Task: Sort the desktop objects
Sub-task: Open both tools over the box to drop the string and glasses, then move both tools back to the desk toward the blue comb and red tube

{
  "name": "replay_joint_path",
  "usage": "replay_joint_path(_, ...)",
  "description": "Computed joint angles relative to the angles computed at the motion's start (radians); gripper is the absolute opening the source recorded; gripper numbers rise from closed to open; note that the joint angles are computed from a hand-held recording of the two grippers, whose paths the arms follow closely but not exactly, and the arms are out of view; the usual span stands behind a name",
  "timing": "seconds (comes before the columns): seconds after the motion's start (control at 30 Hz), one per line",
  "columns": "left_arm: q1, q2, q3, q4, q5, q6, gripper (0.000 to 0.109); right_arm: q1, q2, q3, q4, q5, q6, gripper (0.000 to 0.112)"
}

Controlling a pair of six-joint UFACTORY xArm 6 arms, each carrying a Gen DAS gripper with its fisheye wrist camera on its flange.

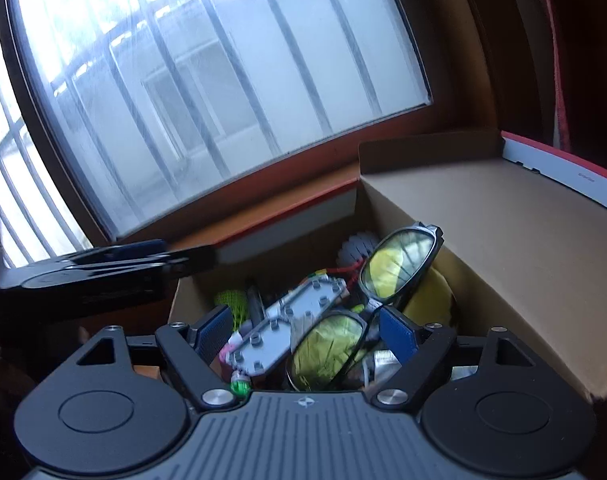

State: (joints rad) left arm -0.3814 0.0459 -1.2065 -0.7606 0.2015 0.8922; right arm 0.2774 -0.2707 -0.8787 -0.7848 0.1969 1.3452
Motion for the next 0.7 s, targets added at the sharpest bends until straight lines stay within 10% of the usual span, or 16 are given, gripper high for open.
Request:
replay_joint_path(0.13,0.04,-0.076,0.093,-0.007,0.008,-0.019,0.082,0.048,-0.044,0.04,0.27,0.021,-0.201,0.082)
replay_joint_path(0.57,0.224,-0.252,0.392,0.388,-0.035,-0.46,0.085,0.187,-0.023,-0.028,0.26,0.037,-0.381,0.086)
replay_joint_path(0.7,0.282,-0.288,0.43,0.307,0.04,-0.371,0.085,0.25,0.065,-0.096,0.364,-0.012,-0.526,0.086)
